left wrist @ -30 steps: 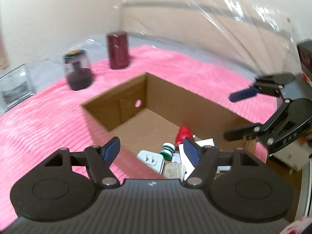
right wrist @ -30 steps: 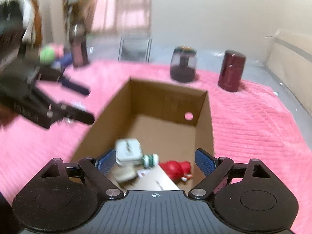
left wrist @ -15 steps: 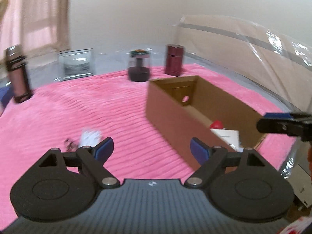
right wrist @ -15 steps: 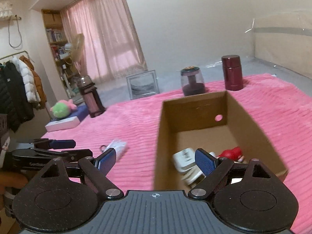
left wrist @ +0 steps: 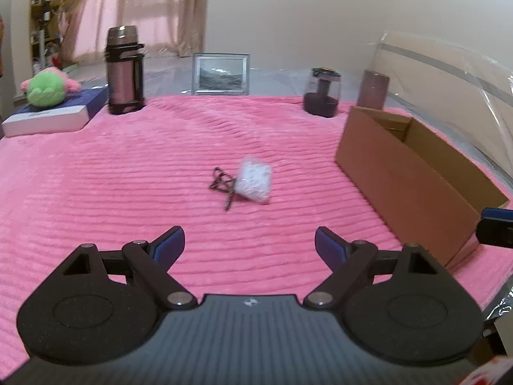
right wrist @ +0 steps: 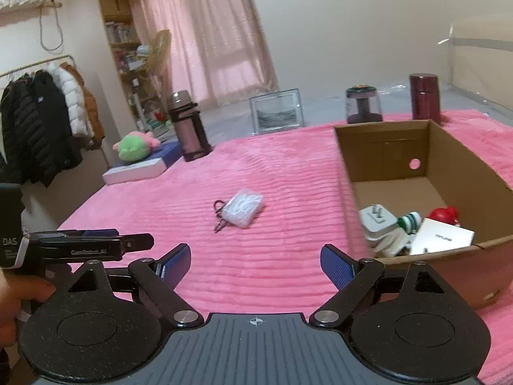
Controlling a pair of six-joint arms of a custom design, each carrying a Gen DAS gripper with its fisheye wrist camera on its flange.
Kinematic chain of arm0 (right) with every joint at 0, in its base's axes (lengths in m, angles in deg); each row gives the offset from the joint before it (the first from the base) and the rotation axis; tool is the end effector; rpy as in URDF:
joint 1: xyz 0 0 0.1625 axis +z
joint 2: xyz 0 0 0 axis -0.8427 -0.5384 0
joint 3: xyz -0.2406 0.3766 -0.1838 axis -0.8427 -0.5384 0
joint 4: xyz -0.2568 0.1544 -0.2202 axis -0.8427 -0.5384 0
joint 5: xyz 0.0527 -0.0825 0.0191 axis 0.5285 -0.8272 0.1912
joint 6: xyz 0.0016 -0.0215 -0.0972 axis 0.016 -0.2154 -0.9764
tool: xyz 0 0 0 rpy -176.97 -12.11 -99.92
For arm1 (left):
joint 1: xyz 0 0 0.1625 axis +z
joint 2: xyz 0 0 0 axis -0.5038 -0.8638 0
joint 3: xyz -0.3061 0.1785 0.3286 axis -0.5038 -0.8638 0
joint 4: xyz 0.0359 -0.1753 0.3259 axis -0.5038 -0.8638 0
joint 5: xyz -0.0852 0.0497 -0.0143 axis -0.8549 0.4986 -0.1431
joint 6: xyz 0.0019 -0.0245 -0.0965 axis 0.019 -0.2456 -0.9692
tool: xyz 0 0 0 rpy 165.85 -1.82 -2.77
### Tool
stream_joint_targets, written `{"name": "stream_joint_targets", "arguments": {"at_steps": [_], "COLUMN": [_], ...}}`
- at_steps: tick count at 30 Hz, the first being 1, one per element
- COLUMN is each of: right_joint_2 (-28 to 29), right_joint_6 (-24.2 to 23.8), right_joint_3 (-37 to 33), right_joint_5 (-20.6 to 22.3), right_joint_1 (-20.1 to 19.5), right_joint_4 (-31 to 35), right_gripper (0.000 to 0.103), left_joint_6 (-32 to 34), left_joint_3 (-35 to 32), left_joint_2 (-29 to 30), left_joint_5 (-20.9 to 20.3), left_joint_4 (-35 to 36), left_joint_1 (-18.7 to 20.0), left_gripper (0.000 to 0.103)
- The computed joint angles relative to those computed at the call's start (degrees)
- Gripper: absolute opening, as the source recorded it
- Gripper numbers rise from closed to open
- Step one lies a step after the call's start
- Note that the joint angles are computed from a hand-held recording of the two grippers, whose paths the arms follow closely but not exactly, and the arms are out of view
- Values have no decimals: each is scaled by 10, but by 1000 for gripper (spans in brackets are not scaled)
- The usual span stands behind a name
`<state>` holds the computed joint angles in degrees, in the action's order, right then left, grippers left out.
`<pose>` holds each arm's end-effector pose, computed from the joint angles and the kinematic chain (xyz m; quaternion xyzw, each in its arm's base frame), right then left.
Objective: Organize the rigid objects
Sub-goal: 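Withdraw both tools from the box toward the floss pack and hair clip, then grasp the clear pack of white floss picks with the right tool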
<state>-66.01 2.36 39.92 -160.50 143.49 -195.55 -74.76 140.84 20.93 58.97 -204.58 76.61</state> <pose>0.0999 -0.8315 0.3838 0.3732 -0.8826 0.2859 0.0071 -0.3630 -0.7101 0.1000 0.0410 0.7967 -0.4749 0.3716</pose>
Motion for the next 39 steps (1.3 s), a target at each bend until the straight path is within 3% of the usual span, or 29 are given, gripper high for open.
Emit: {"name": "stream_joint_targets", "arguments": {"at_steps": [13,23,30,39], "right_joint_2": [11,42,91,187], "right_joint_6": [-9,-9,25,77], "right_joint_3": [20,-3,-64,-214], "right_joint_5": [-6,-19,-31,-60], "right_joint_1": [14,25,32,45], "right_joint_4": [-17,-9,13,86], "right_gripper": [85,85,85,85], "left_joint_6": [-37,-27,10,74], "left_joint_3": [30,31,12,-45], "left_joint_2": [-20,-22,-18,-1], "left_joint_5": [3,-8,-23,-55], "left_joint_4": [9,3,-5,-10], "left_joint_1": [10,24,44,81], "left_gripper": [86,86,86,86]}}
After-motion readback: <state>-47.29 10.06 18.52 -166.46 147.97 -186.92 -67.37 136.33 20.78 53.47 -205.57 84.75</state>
